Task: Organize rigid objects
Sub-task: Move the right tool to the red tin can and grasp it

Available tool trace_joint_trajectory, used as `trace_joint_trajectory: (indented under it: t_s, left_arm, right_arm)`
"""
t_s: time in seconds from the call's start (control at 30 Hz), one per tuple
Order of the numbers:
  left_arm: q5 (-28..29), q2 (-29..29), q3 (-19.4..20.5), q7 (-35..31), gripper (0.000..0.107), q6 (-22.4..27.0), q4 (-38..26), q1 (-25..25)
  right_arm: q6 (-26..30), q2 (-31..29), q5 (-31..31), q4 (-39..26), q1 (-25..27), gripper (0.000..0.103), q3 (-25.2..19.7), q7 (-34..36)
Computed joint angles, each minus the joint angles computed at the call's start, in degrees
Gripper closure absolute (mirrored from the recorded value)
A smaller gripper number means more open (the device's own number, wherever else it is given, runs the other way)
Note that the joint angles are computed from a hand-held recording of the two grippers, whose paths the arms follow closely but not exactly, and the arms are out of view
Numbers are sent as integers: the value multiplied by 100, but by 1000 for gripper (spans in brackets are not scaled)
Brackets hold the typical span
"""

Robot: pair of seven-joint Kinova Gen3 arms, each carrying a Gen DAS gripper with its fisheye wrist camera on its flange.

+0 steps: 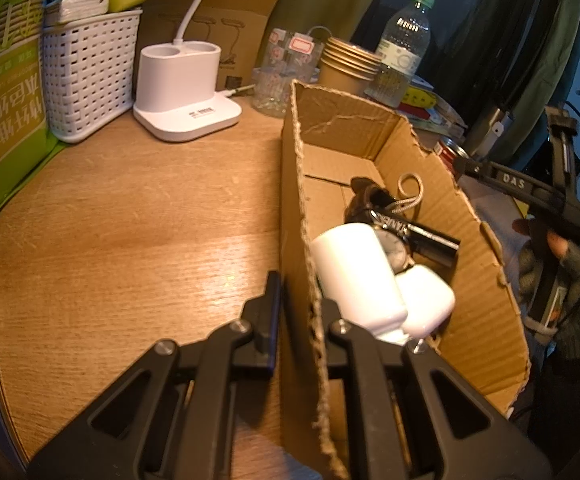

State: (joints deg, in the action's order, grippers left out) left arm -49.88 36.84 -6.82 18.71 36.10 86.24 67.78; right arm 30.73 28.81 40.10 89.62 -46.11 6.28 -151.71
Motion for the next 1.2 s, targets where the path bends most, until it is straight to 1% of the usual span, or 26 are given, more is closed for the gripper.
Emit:
trace_joint_trajectory:
  t_s: [0.27, 0.53, 0.63, 0.73, 0.77, 0.8, 0.97, 1.2]
  left_arm:
    - [-3, 1, 12, -2, 98, 13, -4, -7]
    - [1, -1, 27, -4, 98, 37, -3, -13]
    - [4, -3, 32, -4, 98, 38, -1, -17]
    - [12, -4, 38, -11, 98, 42, 1, -23]
    - [14, -1, 39, -14, 98, 42, -1, -26]
    - [14, -1, 38, -14, 98, 42, -1, -26]
    - [18, -1, 39, -20, 98, 36, 4, -31]
    - [21, -1, 36, -23, 98, 36, 2, -30]
  right_arm:
    - [267, 327, -26, -441, 20, 36, 12, 243]
    - [293, 516, -96, -644, 43, 36, 67, 378]
    - [251, 542, -12, -631, -42, 36, 179, 312]
    - [229, 563, -20, -636, -24, 36, 173, 353]
    - [229, 574, -32, -641, -15, 39, 170, 371]
    - [242, 589, -32, -650, -22, 46, 184, 374]
    - [236, 600, 31, -628, -83, 46, 241, 333]
    - [196, 499, 232, -478, -219, 46, 347, 82]
